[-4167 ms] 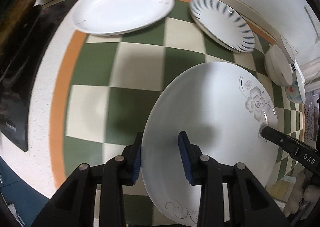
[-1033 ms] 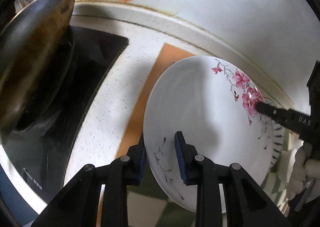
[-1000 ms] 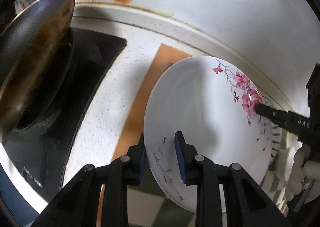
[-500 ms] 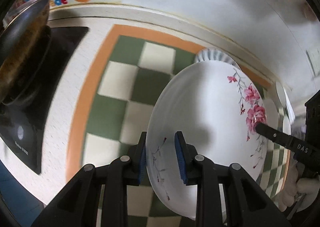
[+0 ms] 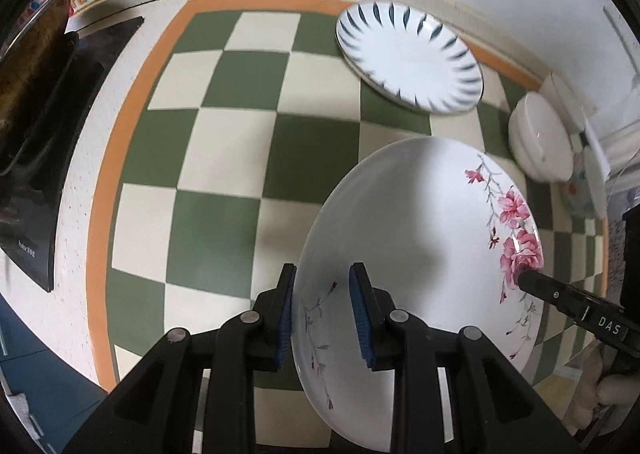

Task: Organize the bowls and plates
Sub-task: 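Lift the two stacked plates and carry them toward the blue-striped plate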

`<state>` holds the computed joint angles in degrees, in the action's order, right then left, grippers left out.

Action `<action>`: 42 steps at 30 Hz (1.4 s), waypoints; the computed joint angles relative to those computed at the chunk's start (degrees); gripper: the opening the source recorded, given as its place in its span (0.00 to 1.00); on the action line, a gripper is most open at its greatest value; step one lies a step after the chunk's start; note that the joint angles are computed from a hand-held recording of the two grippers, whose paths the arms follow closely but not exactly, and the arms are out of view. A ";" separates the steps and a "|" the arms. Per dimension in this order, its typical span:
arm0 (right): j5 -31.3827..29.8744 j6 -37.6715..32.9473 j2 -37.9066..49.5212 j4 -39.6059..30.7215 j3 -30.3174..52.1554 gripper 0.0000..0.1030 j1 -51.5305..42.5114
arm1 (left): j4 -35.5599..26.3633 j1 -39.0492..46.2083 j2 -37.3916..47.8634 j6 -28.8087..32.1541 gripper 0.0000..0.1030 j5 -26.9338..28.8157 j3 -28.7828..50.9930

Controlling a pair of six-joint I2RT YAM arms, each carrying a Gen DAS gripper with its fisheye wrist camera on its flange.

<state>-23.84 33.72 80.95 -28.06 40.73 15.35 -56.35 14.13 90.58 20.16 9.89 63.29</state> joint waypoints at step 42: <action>1.35 -7.33 6.39 -21.62 28.00 0.31 -8.95 | -8.28 -5.89 13.97 -6.66 0.29 0.18 28.21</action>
